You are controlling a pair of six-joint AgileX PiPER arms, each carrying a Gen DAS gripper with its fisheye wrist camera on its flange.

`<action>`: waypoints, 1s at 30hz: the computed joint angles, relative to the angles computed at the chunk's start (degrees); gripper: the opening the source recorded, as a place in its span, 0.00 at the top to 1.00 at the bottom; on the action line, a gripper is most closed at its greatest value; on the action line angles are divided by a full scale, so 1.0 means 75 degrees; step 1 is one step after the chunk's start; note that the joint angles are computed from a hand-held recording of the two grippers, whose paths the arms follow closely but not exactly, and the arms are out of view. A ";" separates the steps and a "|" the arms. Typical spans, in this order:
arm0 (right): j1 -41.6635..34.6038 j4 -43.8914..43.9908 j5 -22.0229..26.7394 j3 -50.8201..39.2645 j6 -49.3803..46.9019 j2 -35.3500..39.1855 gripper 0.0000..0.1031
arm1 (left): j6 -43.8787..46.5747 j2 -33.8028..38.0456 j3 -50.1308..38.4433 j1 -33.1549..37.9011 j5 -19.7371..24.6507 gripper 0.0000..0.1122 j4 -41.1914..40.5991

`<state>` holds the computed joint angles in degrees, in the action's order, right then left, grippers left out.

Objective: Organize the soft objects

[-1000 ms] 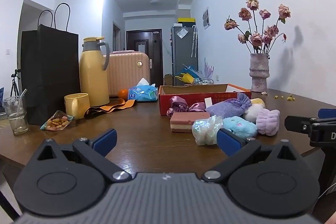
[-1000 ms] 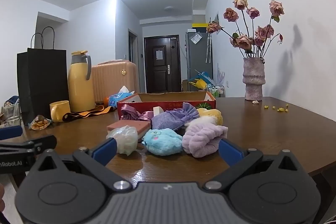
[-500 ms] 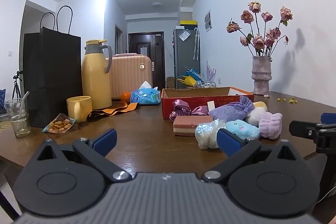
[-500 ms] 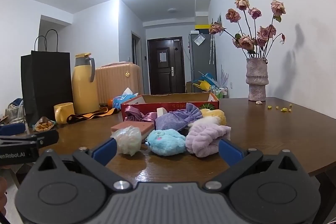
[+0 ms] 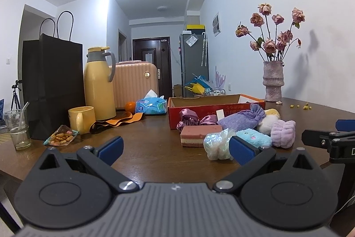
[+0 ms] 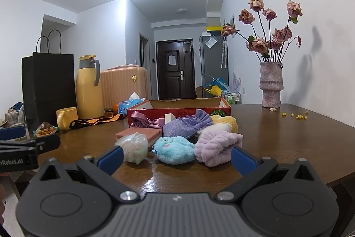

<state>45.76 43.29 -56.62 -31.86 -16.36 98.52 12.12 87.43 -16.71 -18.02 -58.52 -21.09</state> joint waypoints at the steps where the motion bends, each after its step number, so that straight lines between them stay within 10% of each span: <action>1: 0.0004 -0.0007 -0.0022 0.0007 0.0028 0.0004 0.00 | -0.0014 0.0005 -0.0002 0.0008 0.0000 0.08 0.0010; 30: -0.0009 -0.0111 -0.0063 0.0085 0.0223 -0.0012 0.00 | -0.0034 -0.0052 0.0037 0.0021 0.0048 0.08 -0.0010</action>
<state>45.69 42.46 -57.09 -31.22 -14.69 98.43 11.86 87.04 -16.43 -17.86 -58.17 -21.17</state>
